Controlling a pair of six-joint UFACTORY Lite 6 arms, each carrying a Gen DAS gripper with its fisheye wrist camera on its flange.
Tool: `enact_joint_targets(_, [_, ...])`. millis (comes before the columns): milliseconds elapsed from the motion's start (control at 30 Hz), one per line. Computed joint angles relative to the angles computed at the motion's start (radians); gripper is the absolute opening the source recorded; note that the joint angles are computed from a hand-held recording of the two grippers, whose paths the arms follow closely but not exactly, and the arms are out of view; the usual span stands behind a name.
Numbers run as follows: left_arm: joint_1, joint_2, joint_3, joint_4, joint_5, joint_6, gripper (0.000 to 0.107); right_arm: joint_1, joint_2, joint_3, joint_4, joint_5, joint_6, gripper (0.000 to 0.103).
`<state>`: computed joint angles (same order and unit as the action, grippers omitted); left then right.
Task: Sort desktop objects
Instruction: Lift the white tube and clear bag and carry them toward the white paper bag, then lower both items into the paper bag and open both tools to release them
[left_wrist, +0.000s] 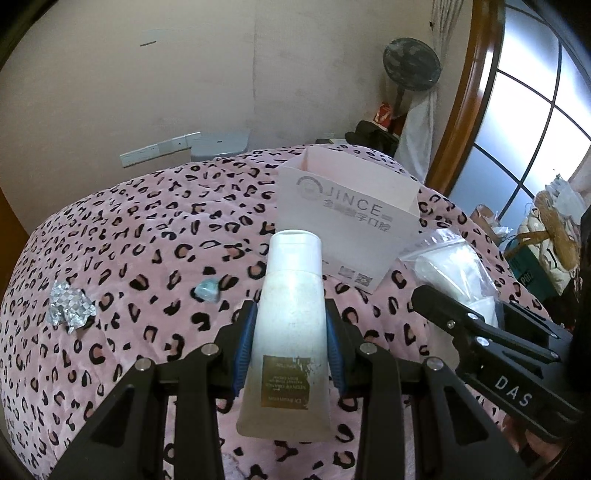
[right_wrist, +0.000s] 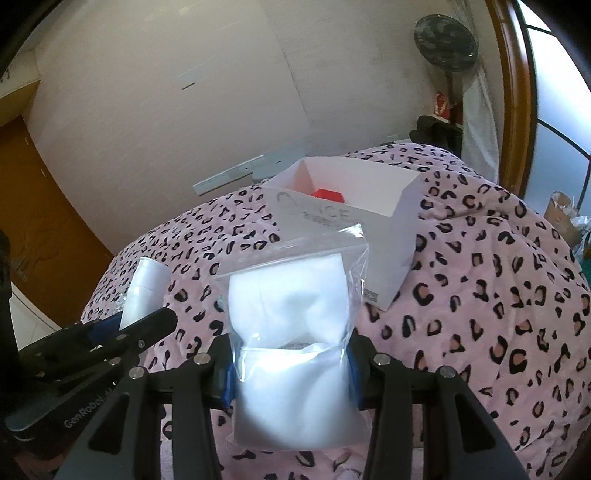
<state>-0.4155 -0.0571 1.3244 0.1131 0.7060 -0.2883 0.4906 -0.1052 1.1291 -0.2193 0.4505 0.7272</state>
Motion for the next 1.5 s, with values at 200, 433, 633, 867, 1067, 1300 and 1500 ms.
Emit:
enact_joint_targets(200, [-0.025,0.069,0.061,-0.011,-0.003,0.011,0.036,-0.047,-0.015,-0.015,0.030,-0.003,-0.037,0.045])
enact_joint_targets(433, [-0.016,0.163,0.153,-0.119,0.002,0.137,0.036,-0.085,-0.003,-0.010,0.014,-0.003,-0.024,0.044])
enact_joint_targets(633, [0.024,0.252,0.239,-0.195,0.009,0.244,0.036,-0.100,0.052,0.025,0.008,-0.010,-0.003,0.045])
enact_joint_targets(867, [0.071,0.386,0.391,-0.266,0.040,0.337,0.036,-0.106,0.164,0.134,-0.001,-0.011,0.006,0.045])
enact_joint_targets(1067, [0.097,0.517,0.578,-0.298,0.092,0.376,0.036,-0.126,0.263,0.258,0.013,-0.002,-0.021,0.045])
enact_joint_targets(1300, [0.104,0.650,0.780,-0.300,0.157,0.376,0.036,-0.148,0.343,0.358,0.033,0.005,-0.055,0.045])
enact_joint_targets(1500, [0.101,0.758,0.956,-0.297,0.220,0.373,0.036,-0.163,0.378,0.408,0.042,0.007,-0.071,0.045])
